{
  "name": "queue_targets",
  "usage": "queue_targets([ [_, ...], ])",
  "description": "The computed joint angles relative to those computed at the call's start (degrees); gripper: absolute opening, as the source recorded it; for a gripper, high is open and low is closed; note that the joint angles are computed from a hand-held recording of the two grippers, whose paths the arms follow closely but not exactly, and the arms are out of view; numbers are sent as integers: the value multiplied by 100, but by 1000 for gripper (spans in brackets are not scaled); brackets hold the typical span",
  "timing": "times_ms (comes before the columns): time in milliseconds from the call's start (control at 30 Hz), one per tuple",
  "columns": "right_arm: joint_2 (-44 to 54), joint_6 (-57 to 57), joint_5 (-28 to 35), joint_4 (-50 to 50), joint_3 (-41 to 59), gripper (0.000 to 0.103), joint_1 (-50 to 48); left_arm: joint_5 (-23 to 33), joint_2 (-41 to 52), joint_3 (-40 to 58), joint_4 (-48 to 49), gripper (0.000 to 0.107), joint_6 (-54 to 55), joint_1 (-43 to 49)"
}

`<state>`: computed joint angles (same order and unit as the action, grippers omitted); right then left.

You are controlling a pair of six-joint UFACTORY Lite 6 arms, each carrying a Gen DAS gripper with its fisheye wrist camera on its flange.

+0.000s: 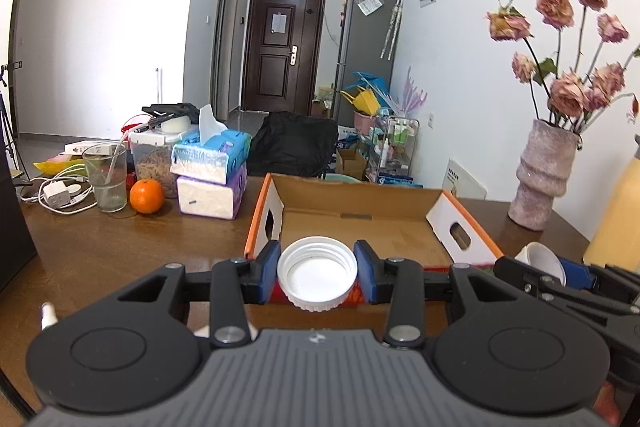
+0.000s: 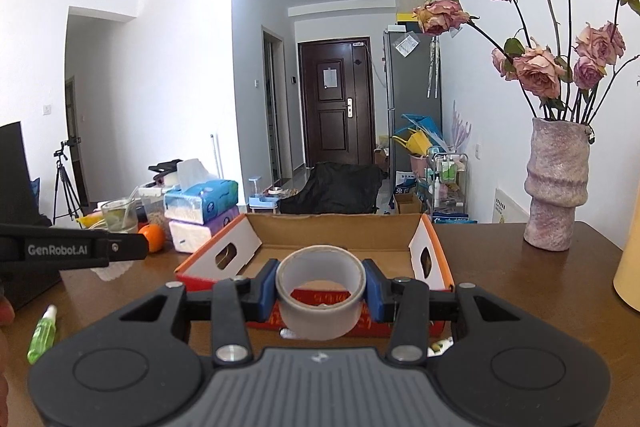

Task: Organize rigid objects
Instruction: 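Carry the white cap and tape roll with both tools over the cardboard box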

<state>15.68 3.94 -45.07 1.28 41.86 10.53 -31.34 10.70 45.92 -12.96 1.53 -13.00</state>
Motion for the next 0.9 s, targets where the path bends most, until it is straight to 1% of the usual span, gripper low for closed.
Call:
queue_targets([
  [267,704,10,259,-27,1028,42,-106,161,911,1181,-309,41,133,-3],
  [467,1261,-95,457,49,1776,42,-124,337,1622,2083,-134,41,-100,57],
  [600,1701,-100,690,1,2387,42,-142,565,2171,2786,-325,41,143,25],
  [900,2621,-124,1318,-77,3792,42,-201,1141,3308,4377,-1116,41,988,119],
])
